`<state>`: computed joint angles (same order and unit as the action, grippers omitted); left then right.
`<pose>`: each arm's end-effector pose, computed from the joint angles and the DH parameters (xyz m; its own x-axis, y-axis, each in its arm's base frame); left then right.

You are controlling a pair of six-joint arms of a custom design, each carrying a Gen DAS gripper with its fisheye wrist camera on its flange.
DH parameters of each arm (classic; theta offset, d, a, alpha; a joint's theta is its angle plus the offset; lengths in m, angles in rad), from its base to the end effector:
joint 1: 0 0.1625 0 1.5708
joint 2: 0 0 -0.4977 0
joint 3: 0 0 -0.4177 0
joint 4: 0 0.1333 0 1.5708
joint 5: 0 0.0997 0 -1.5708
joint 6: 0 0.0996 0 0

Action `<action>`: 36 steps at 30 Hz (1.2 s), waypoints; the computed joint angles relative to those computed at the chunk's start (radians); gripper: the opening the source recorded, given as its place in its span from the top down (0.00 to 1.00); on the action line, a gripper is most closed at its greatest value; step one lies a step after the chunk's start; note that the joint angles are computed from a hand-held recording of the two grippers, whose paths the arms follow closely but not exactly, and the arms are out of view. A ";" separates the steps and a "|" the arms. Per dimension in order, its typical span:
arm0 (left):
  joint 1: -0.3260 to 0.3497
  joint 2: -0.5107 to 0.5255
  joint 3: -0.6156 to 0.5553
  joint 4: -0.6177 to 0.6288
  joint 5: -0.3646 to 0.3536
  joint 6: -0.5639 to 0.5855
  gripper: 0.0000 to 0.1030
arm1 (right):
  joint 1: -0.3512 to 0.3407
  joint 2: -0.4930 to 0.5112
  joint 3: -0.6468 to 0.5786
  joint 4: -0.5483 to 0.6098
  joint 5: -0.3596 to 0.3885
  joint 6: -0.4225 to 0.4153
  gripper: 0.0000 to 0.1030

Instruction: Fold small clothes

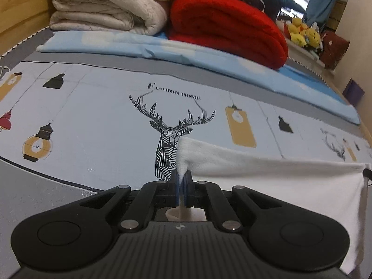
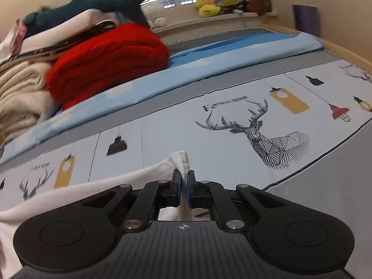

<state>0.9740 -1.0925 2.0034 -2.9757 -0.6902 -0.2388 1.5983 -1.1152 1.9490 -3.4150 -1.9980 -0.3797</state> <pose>-0.1651 -0.6168 0.2658 -0.8284 -0.1184 -0.5475 0.3076 0.7207 -0.6213 0.1093 -0.6267 0.3364 -0.8485 0.1057 0.5185 -0.3544 0.6142 -0.7051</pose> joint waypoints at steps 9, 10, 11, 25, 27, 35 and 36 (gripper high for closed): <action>0.054 0.018 -0.073 0.246 -0.006 -0.163 0.91 | -0.006 0.059 -0.080 0.121 -0.069 0.036 0.89; 0.057 0.013 -0.076 0.288 -0.008 -0.187 0.88 | -0.007 0.061 -0.089 0.162 -0.087 0.055 0.79; 0.056 0.009 -0.076 0.308 -0.006 -0.198 0.83 | -0.006 0.066 -0.097 0.191 -0.117 0.070 0.75; -0.089 -0.302 0.074 0.621 -0.087 -0.534 0.74 | 0.051 -0.198 0.055 0.480 -0.088 0.126 0.71; -0.108 -0.324 0.118 0.609 -0.130 -0.532 0.74 | 0.056 -0.237 0.095 0.482 -0.076 0.083 0.69; -0.128 -0.311 0.174 0.692 -0.136 -0.556 0.74 | -0.006 -0.318 0.202 0.479 -0.045 0.166 0.69; -0.124 -0.315 0.176 0.679 -0.152 -0.552 0.74 | -0.009 -0.321 0.206 0.474 -0.052 0.165 0.69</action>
